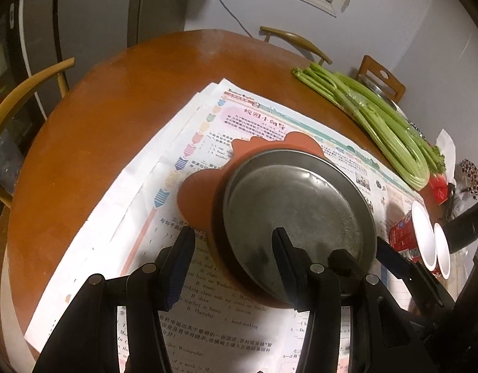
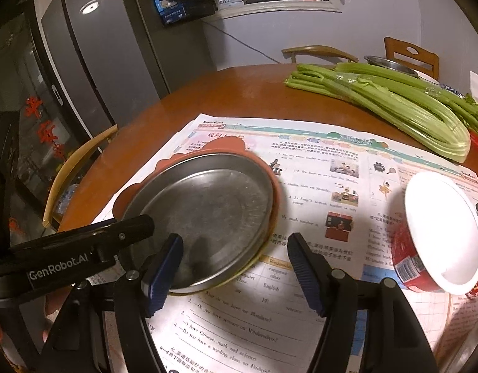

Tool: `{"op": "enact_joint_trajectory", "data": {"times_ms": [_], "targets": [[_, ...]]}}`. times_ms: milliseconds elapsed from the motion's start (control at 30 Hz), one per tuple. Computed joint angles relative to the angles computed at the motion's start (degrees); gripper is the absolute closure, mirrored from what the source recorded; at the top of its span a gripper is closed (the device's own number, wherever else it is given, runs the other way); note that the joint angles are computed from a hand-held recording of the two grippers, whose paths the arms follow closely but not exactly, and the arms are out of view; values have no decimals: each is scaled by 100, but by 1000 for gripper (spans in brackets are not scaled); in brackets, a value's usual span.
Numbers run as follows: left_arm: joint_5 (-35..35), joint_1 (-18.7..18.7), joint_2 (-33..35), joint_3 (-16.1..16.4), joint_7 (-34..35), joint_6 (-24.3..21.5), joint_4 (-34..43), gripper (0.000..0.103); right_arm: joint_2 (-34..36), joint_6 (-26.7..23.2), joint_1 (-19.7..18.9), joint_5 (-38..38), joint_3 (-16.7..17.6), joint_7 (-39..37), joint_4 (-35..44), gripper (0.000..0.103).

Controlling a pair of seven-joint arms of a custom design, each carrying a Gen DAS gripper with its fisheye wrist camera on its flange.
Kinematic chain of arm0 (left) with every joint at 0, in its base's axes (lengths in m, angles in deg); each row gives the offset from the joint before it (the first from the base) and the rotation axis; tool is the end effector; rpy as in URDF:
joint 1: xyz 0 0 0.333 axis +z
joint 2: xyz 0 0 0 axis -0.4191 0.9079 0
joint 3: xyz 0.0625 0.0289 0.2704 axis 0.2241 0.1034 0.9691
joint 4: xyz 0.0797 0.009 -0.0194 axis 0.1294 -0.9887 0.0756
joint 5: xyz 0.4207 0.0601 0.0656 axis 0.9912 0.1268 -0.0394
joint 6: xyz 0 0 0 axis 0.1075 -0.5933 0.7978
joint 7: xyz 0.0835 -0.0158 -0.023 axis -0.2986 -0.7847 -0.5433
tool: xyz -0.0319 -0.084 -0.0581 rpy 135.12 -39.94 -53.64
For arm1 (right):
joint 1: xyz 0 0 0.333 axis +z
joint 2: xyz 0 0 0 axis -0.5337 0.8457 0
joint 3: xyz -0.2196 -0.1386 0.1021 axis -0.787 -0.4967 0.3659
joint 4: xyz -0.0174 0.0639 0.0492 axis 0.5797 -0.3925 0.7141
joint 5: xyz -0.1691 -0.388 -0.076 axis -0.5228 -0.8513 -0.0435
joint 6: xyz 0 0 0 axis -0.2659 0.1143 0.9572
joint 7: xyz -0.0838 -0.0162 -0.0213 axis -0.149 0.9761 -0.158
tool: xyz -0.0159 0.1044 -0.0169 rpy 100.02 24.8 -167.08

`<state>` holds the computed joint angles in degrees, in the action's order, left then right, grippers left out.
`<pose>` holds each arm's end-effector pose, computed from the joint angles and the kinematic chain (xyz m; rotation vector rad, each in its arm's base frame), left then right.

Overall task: Organize plates and bowls
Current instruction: 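Withdraw the left tool and move it toward the large steel bowl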

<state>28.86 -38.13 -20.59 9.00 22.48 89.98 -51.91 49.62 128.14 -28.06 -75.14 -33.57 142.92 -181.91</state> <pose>0.5403 -0.2059 0.4076 -1.8938 2.1329 -0.8777 0.4698 0.1941 0.3988 -1.6325 1.8491 -0.4917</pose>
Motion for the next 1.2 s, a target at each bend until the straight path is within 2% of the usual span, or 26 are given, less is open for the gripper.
{"op": "enact_joint_trajectory", "data": {"times_ms": [233, 400, 633, 1000, 1067, 1133, 1200], "targets": [[87, -35, -336, 34, -282, 229, -342, 50, -461, 162, -218, -81, 217, 181, -292, 34], [198, -183, -763, 129, -498, 469, -717, 50, -907, 190, -141, 177, 208, -12, -575, 34], [809, -364, -1348, 76, -1052, 666, -1159, 50, -1852, 204, -122, 577, 310, -302, -1108, 34], [1398, -957, -1954, 130, -1458, 635, -1519, 50, -3716, -413, -65, 913, 432, -477, -1988, 34], [1397, -1114, -2010, 187, -1409, 618, -1545, 50, -4038, -608, -45, 924, 419, -461, -2119, 34], [1194, -1449, -2049, 388, -1149, 567, -1549, 50, -4341, -803, -26, 920, 408, -430, -2244, 34], [1175, -1503, -2061, 326, -1130, 486, -1516, 50, -4608, -964, 9, 910, 370, -409, -2364, 34]]}}
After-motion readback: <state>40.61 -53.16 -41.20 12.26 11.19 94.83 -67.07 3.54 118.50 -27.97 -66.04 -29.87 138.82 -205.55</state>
